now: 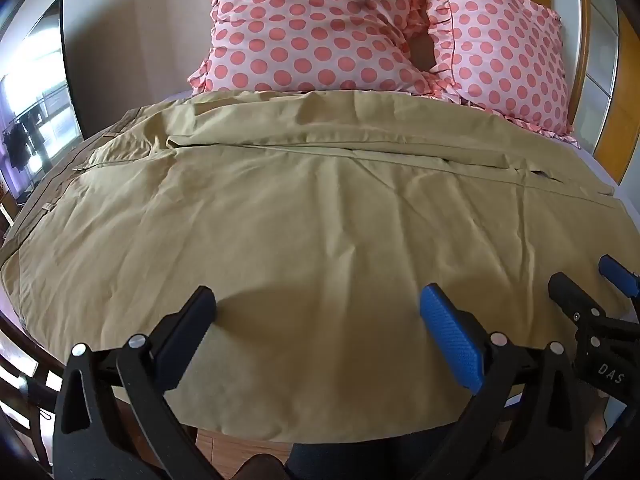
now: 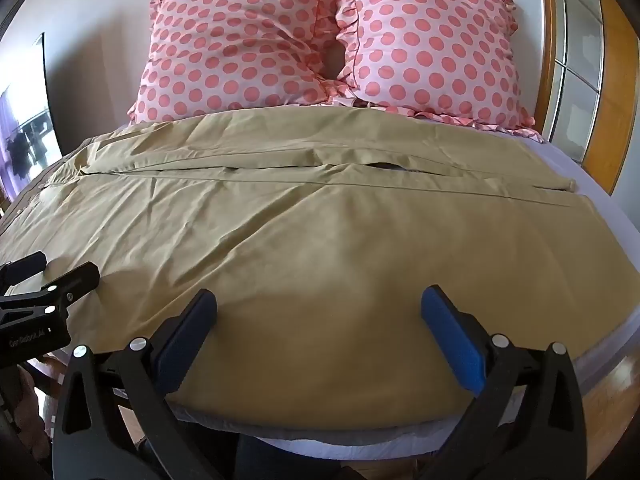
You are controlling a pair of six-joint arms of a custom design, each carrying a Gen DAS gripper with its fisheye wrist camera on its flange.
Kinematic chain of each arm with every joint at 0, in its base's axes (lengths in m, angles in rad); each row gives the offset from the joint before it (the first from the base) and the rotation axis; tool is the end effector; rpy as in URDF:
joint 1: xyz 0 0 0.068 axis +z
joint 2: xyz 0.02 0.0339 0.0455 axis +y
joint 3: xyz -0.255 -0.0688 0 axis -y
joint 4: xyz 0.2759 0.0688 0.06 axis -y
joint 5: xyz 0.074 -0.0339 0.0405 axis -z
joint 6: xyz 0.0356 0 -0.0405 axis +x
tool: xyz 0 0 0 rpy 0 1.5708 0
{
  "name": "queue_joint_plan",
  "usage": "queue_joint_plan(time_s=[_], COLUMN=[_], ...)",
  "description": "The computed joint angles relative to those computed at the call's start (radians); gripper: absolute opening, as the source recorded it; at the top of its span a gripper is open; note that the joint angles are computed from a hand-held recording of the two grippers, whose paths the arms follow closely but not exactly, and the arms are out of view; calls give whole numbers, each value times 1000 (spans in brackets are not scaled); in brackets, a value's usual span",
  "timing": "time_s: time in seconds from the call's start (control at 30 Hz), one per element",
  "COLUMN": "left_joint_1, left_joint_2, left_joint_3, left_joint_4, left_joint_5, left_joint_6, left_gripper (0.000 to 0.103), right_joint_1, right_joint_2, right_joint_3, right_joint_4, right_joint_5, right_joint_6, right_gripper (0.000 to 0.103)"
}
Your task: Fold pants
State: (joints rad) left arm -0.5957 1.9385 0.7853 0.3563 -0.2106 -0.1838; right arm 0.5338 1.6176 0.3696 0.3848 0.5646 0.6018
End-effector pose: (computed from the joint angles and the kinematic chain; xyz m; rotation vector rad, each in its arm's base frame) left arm 0.2976 -0.1927 0.0458 0.3810 2.3182 -0.1339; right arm 0.2197 0.1078 0.0465 0.3184 2.2476 -0.1036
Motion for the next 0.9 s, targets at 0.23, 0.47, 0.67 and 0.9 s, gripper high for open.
queue_joint_plan(time_s=[0.23,0.47,0.67,0.9], left_joint_1=[3,1,-3,-3], left_joint_2=[-2,-2,2,1], left_joint_3=[1,-5,-3,-5], left_joint_4=[2,9,11,14], left_joint_5=[0,-2,-5,-5], left_joint_6=[3,3,3,5], left_gripper=[101,101,101,101], right_joint_1=[-2,-2,-2,-3], right_joint_2=[5,7,9,10], right_joint_3=[6,7,7,7], right_joint_4=[-3,-3,-2,-1], right_joint_5=[-6,-6,-6,-6], right_joint_6=[1,2,3,2], right_gripper=[102,102,102,102])
